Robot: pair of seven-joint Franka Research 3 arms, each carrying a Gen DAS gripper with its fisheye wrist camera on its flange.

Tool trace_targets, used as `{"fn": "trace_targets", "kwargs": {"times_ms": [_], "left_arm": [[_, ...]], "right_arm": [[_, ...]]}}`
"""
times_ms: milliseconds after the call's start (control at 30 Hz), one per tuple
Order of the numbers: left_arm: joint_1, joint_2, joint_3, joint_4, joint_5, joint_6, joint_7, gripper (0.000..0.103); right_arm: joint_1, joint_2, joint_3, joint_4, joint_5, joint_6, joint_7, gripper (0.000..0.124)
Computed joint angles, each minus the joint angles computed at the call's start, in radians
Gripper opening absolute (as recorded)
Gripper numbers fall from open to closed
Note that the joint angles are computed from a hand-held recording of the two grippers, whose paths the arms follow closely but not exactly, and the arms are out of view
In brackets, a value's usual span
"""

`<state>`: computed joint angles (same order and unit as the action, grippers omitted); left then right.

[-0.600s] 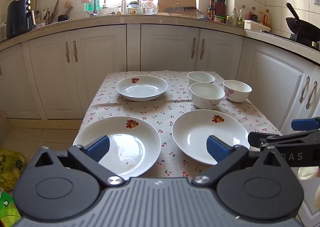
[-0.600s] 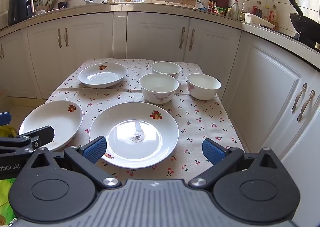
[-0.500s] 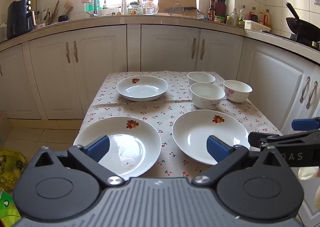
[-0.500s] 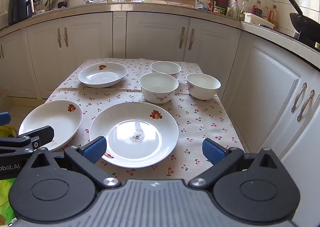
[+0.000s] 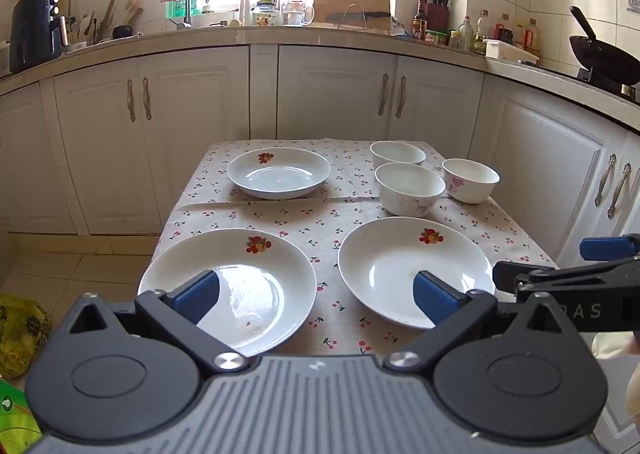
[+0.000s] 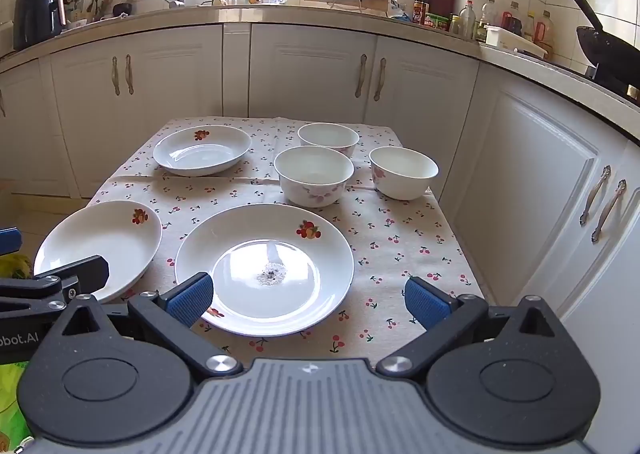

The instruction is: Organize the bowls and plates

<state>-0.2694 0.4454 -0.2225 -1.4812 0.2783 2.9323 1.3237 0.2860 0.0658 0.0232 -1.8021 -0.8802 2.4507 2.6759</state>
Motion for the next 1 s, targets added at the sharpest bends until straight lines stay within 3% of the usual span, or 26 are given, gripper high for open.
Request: {"fn": "trace_targets", "kwargs": {"times_ms": [1000], "left_arm": [[0.007,0.003,-0.013,0.002,-0.022,0.001,0.028,0.102]], "right_arm": [[0.007,0.004,0.0,0.003,-0.022,-0.022,0.026,0.103]]}}
